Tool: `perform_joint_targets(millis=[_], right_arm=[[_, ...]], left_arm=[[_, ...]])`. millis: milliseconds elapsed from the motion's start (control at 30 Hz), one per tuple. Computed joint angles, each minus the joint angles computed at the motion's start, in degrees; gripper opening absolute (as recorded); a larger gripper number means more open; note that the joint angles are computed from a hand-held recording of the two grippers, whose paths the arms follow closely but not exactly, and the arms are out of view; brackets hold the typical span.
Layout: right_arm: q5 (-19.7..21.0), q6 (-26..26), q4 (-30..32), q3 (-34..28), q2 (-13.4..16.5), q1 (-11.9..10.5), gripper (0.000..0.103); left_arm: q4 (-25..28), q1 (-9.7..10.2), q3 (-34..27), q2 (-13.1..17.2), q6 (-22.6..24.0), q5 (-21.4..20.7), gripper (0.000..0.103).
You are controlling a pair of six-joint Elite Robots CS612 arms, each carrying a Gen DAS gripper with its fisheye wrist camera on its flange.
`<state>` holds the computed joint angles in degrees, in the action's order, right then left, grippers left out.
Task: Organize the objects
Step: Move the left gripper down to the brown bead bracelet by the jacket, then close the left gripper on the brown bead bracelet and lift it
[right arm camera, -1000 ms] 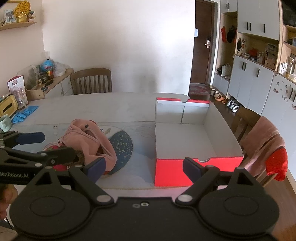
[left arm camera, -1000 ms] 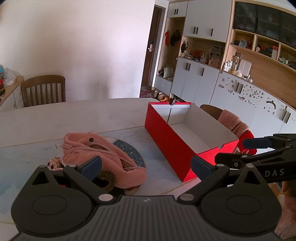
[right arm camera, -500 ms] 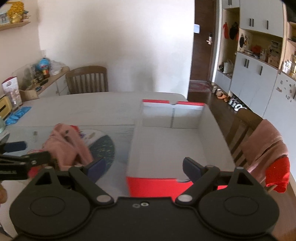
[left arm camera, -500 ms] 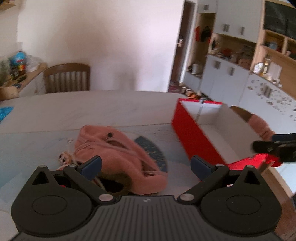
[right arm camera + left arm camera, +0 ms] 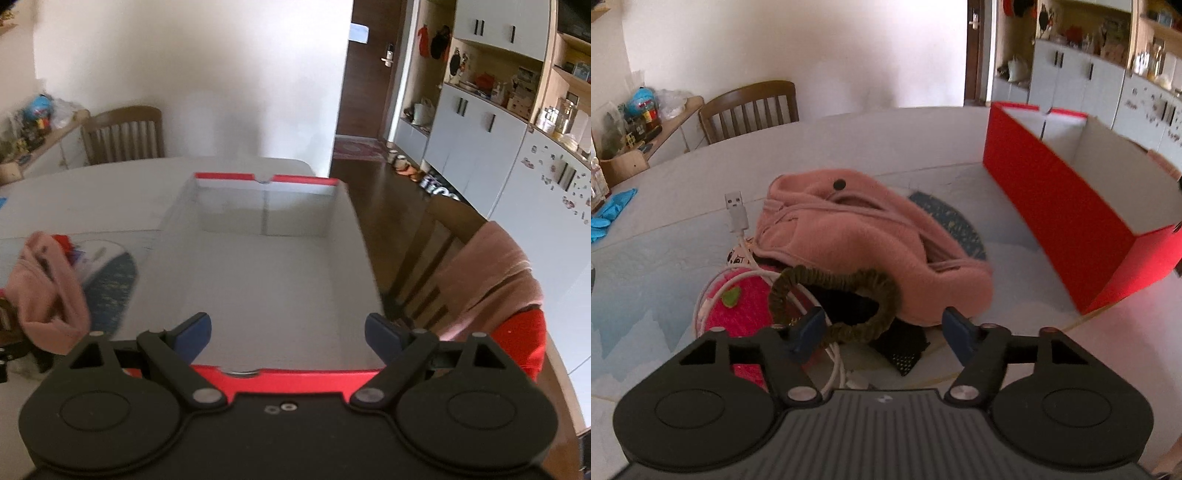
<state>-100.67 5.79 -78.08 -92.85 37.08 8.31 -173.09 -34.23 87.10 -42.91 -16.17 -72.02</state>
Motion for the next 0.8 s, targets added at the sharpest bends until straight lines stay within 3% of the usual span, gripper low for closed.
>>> perform_joint_targets(millis=[167, 433, 600, 700, 800], right_arm=[[-0.71, 0.48, 0.91, 0.91, -0.03, -1.00, 0.090], [-1.02, 1.70, 2.75, 2.65, -0.14, -2.17, 0.088], [0.99, 2.88, 3.53, 3.40, -0.33, -3.13, 0.087], [1.09, 2.49, 3.52, 4.11, -0.56, -3.39, 0.085], [1.67, 2.64, 4.02, 4.81, -0.90, -3.69, 0.073]], left_arm=[[1.57, -0.67, -0.78, 0.80, 2.51, 3.43, 0.058], [4.09, -0.75, -2.63, 1.65, 3.86, 5.41, 0.043], [5.06, -0.98, -3.19, 1.87, 3.56, 6.34, 0.034], [5.27, -1.11, -3.36, 1.91, 3.53, 6.69, 0.030], [5.25, -1.07, -3.47, 1.88, 2.90, 6.40, 0.020]])
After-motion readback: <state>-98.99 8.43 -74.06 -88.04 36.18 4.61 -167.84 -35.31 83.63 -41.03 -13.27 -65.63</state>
